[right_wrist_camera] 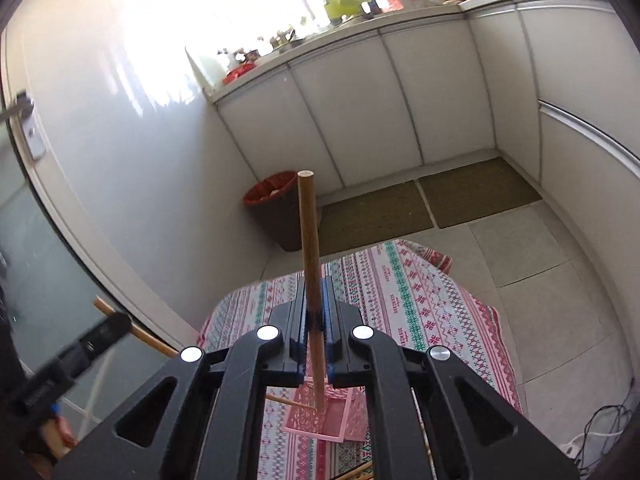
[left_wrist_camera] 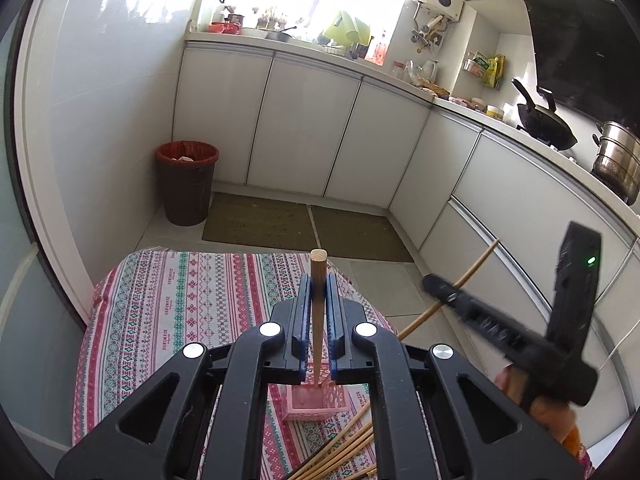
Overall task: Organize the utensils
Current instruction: 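Carry both chopsticks over the pink basket and open both tools to drop them in, then return the left tool to the chopsticks, grasp one and lift it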
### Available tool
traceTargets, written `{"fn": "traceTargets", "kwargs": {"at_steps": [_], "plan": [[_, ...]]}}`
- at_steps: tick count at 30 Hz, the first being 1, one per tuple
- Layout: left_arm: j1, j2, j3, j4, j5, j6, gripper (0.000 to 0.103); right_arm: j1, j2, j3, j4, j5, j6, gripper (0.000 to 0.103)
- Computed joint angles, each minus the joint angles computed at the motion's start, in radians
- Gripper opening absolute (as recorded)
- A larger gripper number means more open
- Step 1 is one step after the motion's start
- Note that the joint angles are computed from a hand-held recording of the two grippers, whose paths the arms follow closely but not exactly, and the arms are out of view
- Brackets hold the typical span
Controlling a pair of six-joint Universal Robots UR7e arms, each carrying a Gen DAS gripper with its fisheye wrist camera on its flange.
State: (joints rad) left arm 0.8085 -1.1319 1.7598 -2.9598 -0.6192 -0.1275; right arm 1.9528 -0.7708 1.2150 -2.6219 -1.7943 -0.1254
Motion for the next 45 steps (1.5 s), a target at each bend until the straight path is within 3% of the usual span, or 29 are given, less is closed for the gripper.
{"fn": "traceTargets", "kwargs": {"at_steps": [1,3,4,5,14,15,16,18,26,28,32,35,39,45], "plan": [[0.001,0.0,0.0,0.0,-0.001,-0.001,0.006,-0.001,0.009,-0.008,0.031,0.01,-0.019,0.009],[0.005,0.004,-0.003,0.006,-0.002,-0.009,0.006,0.004,0.027,-0.018,0.047,-0.009,-0.034,0.03],[0.008,0.004,-0.004,0.008,-0.004,-0.013,0.006,0.005,0.024,-0.006,0.029,-0.006,-0.041,0.048],[0.011,0.007,-0.006,0.01,-0.008,-0.019,0.006,0.008,0.024,0.003,0.007,-0.011,-0.046,0.053],[0.033,0.041,-0.028,0.041,-0.031,-0.03,0.007,0.02,-0.01,0.044,-0.053,-0.071,-0.024,0.065],[0.036,0.046,-0.032,0.058,-0.032,-0.038,0.013,0.018,-0.014,0.046,-0.051,-0.077,-0.017,0.065],[0.039,0.048,-0.034,0.074,-0.039,-0.046,0.03,0.016,-0.018,0.047,-0.047,-0.084,-0.011,0.065],[0.039,0.049,-0.026,0.051,-0.045,-0.05,0.052,0.014,-0.032,0.062,-0.047,-0.091,0.002,0.065],[0.007,0.033,0.006,-0.05,-0.014,-0.007,0.061,0.0,-0.087,0.119,-0.065,-0.113,0.044,0.074],[-0.01,0.031,0.024,-0.102,-0.007,0.033,0.072,-0.007,-0.105,0.142,-0.069,-0.13,0.069,0.076],[-0.039,0.015,0.049,-0.105,-0.051,0.104,0.083,-0.03,-0.153,0.2,-0.07,-0.177,0.157,0.079],[-0.05,0.01,0.051,-0.004,-0.109,0.107,0.091,-0.062,-0.198,0.24,-0.017,-0.242,0.304,0.079],[-0.038,0.036,0.01,0.283,-0.227,0.08,0.096,-0.127,-0.268,0.294,0.076,-0.246,0.492,0.079],[0.022,0.187,-0.104,0.702,-0.331,-0.006,0.096,-0.159,-0.34,0.353,0.167,-0.322,0.602,0.079]]}}
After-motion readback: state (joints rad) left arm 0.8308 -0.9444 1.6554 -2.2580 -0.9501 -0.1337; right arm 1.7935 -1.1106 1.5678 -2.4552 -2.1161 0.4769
